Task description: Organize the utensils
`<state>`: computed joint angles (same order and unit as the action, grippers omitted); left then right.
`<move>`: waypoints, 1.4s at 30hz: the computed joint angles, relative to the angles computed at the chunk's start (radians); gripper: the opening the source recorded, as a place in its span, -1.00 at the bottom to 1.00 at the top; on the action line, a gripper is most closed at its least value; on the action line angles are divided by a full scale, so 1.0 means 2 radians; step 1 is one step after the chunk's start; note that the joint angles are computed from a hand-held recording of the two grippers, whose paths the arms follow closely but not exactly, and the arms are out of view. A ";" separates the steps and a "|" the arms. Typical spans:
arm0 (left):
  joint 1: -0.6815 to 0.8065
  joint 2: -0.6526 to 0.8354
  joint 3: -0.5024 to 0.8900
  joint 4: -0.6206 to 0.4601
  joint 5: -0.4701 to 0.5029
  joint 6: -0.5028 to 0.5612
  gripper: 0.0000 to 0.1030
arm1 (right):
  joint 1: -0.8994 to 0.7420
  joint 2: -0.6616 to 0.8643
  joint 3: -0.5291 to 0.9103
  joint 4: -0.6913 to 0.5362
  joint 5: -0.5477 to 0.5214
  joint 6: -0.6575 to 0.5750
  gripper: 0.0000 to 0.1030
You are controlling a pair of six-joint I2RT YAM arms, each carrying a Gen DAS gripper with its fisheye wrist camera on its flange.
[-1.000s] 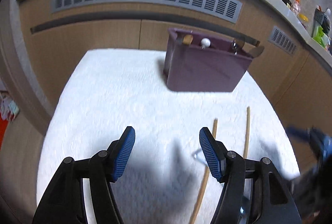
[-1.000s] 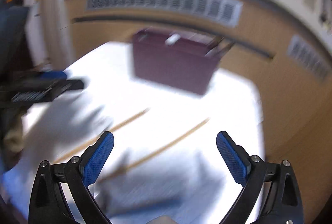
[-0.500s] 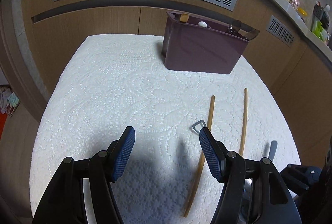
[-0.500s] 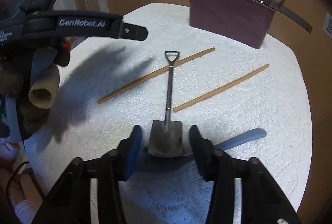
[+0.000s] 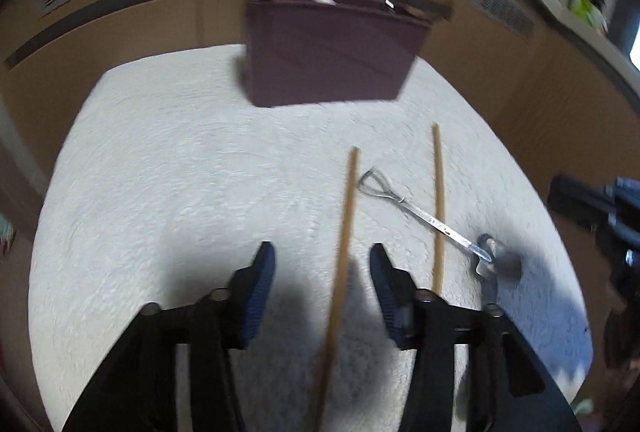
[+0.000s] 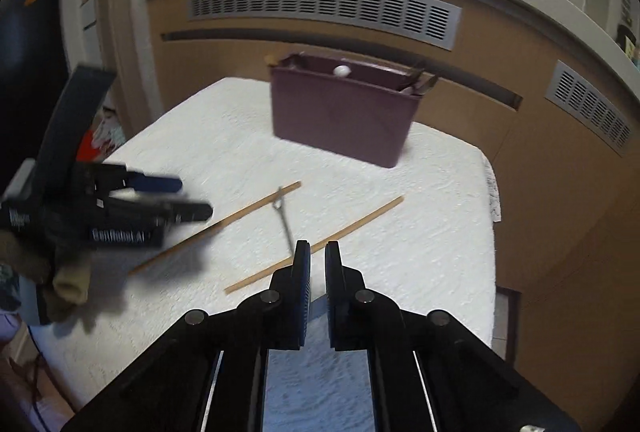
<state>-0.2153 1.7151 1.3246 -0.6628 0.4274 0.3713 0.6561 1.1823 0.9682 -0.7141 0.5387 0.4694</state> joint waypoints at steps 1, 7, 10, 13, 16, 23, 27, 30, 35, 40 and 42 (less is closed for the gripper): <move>-0.013 0.007 0.009 -0.005 -0.013 0.014 -0.25 | -0.005 0.000 -0.001 0.000 0.002 -0.002 -0.89; -0.046 0.059 0.079 -0.034 -0.065 0.016 -0.27 | -0.035 0.008 -0.037 0.031 -0.048 -0.007 -0.83; -0.043 0.069 0.081 -0.028 -0.068 -0.002 -0.27 | -0.054 0.024 -0.044 0.063 -0.087 -0.030 -0.78; -0.036 0.055 0.058 -0.015 -0.063 -0.011 -0.24 | -0.089 0.055 -0.034 0.087 -0.146 -0.053 -0.48; -0.024 0.045 0.045 -0.020 -0.040 -0.016 -0.07 | -0.095 0.080 -0.021 0.095 -0.138 -0.059 -0.35; -0.033 0.007 -0.016 0.024 -0.052 -0.009 0.32 | -0.076 0.046 -0.061 0.105 -0.101 -0.031 0.15; -0.038 0.013 -0.013 0.025 -0.049 -0.015 0.47 | -0.082 0.022 -0.084 0.104 -0.102 -0.008 0.21; -0.035 0.023 0.001 0.008 -0.039 -0.012 0.60 | -0.087 0.017 -0.090 0.099 -0.098 -0.004 0.28; -0.032 0.052 0.045 -0.046 -0.008 -0.003 0.98 | -0.087 0.003 -0.097 0.095 -0.077 0.006 0.48; -0.037 0.069 0.078 -0.092 -0.015 0.000 1.00 | -0.080 -0.007 -0.103 0.095 -0.054 0.008 0.58; -0.038 0.072 0.085 -0.101 -0.020 0.010 1.00 | -0.081 -0.007 -0.104 0.093 -0.050 0.009 0.61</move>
<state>-0.2916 1.8597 1.4947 -0.8650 0.3876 0.3909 0.4945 1.1674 0.7606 -0.5275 0.4391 0.4865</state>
